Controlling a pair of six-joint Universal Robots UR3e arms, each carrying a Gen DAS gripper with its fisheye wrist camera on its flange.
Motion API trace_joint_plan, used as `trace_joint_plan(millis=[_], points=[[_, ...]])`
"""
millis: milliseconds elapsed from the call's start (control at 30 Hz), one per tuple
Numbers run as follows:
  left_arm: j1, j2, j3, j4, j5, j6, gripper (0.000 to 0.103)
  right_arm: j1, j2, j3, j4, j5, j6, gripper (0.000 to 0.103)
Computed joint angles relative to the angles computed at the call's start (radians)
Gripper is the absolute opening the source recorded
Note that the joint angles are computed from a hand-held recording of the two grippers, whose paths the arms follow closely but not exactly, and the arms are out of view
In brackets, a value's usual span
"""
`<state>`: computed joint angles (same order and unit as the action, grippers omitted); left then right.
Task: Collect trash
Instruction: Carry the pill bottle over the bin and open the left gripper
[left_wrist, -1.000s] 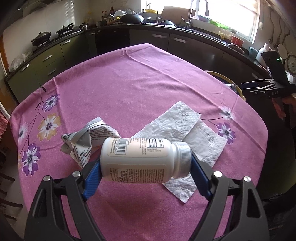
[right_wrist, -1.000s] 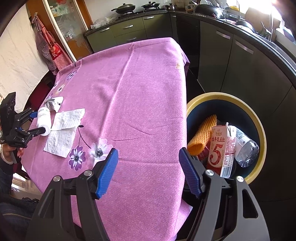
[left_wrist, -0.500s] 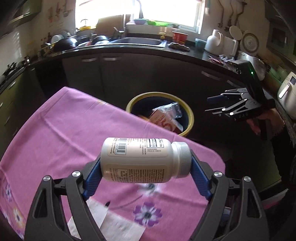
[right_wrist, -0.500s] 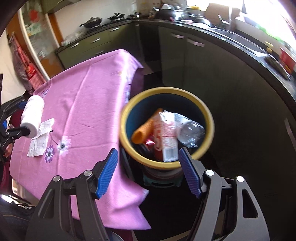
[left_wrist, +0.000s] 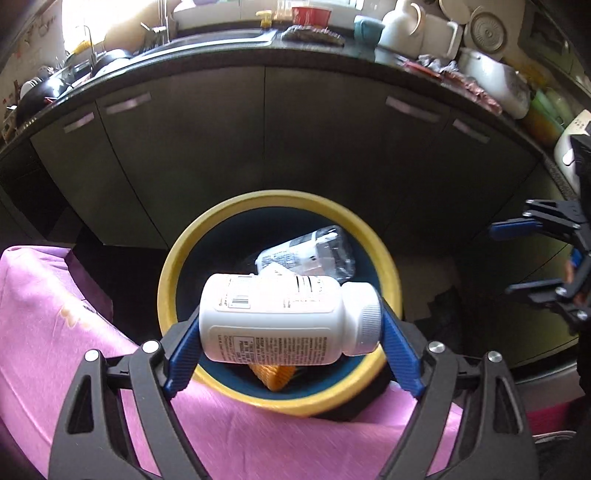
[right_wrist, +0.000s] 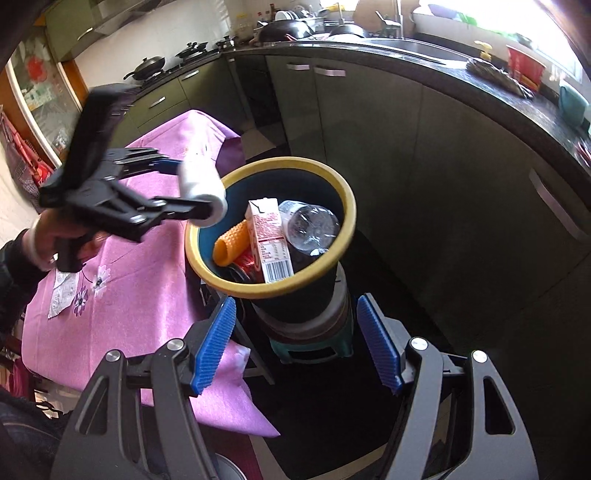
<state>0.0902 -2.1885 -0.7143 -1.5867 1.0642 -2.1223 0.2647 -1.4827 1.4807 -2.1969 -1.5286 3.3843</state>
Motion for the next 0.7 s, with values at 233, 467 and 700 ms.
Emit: trace_joint_plan(millis=[233,467,700], points=[[0.028,0.028,-0.044,0.022,-0.01,0.002,0.085,-0.008,-0.012,0.036,-0.027,0.014,0.01,0.069],[0.297,0.425,-0.432,-0.043,-0.193,0.18,0.09,0.026,0.023,-0.007,-0.023,0.017,-0.005,0.069],[0.755,0.71,-0.61,-0.444,-0.278,0.569,0.093,0.08,0.141,-0.155,0.023,0.01,-0.013,0.069]])
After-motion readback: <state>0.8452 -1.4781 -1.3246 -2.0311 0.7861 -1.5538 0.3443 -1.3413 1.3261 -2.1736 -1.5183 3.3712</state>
